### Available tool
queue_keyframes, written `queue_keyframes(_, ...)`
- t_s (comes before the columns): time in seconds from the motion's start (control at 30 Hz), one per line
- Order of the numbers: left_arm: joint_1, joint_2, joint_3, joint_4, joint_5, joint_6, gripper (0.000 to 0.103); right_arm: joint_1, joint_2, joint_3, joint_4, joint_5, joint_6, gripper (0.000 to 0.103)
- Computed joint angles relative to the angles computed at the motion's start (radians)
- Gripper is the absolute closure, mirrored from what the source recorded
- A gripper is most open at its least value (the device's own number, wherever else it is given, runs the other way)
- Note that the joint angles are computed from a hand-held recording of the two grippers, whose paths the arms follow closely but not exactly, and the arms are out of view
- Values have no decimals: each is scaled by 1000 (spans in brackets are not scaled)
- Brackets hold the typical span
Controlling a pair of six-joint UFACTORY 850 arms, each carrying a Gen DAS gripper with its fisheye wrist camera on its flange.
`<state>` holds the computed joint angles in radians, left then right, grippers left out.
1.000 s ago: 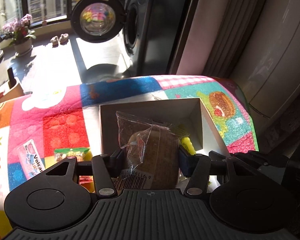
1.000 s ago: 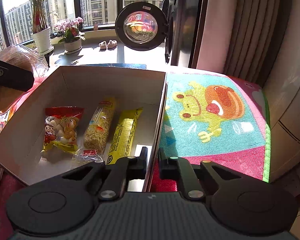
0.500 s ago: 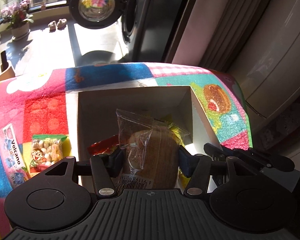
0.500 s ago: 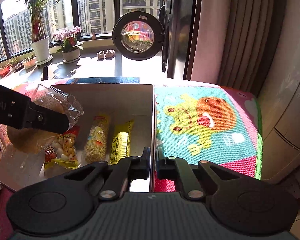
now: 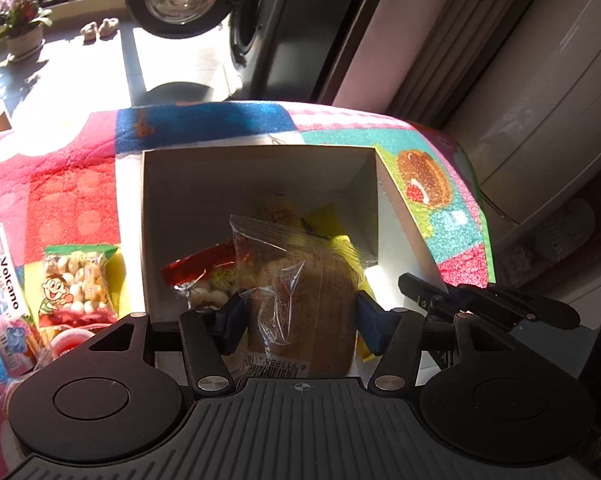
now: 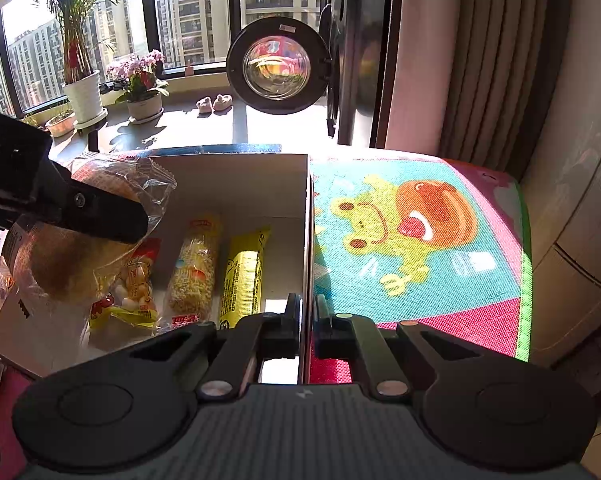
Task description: Organize objects
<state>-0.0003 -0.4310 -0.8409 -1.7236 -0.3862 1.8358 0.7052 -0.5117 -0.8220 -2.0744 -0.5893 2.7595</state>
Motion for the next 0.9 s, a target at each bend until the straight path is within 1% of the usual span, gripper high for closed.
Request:
queue_keyframes(0.03,9,-7,2,-4,-16,-7,42,0,-1,0,-3,1,4,97)
queue_keyframes(0.07,31,-18,1,-8,-67,-34,42,0,-2,0,-5,3,8,97)
queue_keyframes(0.1,59,-31,-1,-6,-135,-87,42,0,-3,1,-8,3,13,97)
queue_keyframes(0.13,77,-39,-5,0,-175,-131,42,1,-4,0,-8,2,14,97)
queue_keyframes(0.17,82,-39,-7,4,-181,-145,42,1,-5,0,-9,2,15,97)
queue_keyframes(0.2,79,-34,-3,-7,-169,-121,43,1,-5,0,-8,1,17,97)
queue_keyframes(0.23,74,-19,9,-48,-147,-56,43,1,-5,0,-8,1,17,97)
queue_keyframes(0.27,75,-7,23,-93,-146,-3,43,2,-5,-1,-7,1,15,97)
queue_keyframes(0.37,107,20,45,-107,-189,31,43,1,-5,0,-6,3,14,97)
queue_keyframes(0.47,153,63,79,-163,-205,128,43,0,-2,5,-16,4,28,97)
queue_keyframes(0.57,205,111,115,-278,-182,283,43,0,0,8,-22,5,30,97)
queue_keyframes(0.6,226,129,127,-340,-161,358,43,0,0,8,-25,5,31,97)
queue_keyframes(0.67,259,149,135,-425,-109,456,43,0,-1,8,-26,5,32,97)
queue_keyframes(0.73,298,153,131,-448,-57,474,43,-1,-2,6,-22,4,27,97)
queue_keyframes(0.8,338,151,133,-441,-28,469,43,1,-3,5,-15,2,21,97)
queue_keyframes(0.87,370,151,141,-363,-8,409,43,2,-3,4,-13,2,20,97)
queue_keyframes(0.9,381,151,146,-313,-16,374,43,3,-4,3,-10,2,19,97)
